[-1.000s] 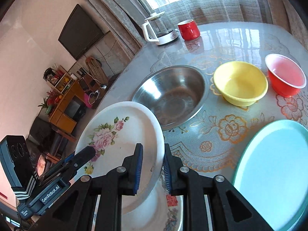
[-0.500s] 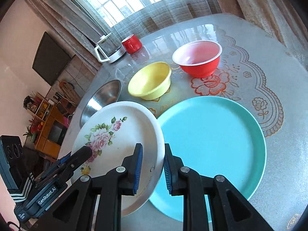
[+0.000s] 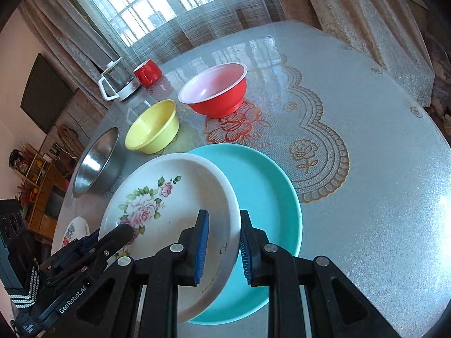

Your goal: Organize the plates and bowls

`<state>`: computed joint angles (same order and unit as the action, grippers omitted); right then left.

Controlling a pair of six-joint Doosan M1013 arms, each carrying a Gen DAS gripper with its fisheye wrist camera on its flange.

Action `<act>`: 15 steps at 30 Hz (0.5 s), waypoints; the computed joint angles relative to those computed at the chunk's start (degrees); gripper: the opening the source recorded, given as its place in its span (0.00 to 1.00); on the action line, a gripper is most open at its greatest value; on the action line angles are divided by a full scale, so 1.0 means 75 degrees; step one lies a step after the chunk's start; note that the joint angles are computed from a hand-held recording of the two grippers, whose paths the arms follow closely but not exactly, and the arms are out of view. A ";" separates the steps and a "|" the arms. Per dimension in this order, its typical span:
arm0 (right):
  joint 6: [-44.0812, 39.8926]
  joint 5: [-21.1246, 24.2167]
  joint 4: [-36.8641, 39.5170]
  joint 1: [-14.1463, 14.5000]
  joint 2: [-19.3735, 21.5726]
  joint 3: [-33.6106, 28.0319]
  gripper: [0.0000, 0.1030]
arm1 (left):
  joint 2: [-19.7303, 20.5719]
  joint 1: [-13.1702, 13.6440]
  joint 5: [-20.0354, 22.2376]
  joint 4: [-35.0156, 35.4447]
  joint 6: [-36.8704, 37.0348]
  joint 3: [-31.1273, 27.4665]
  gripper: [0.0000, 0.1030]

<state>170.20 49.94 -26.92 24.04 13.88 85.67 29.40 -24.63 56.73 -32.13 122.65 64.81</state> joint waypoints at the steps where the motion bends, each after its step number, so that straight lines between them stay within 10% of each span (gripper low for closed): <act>1: -0.0050 0.0073 -0.0006 -0.0005 0.0016 -0.0001 0.21 | 0.0014 -0.0028 -0.0009 0.0063 -0.0043 -0.0003 0.26; 15: -0.0629 0.0331 -0.0023 -0.0112 0.0219 -0.0011 0.25 | 0.0118 -0.0281 -0.0301 0.0995 -0.0513 0.0059 0.26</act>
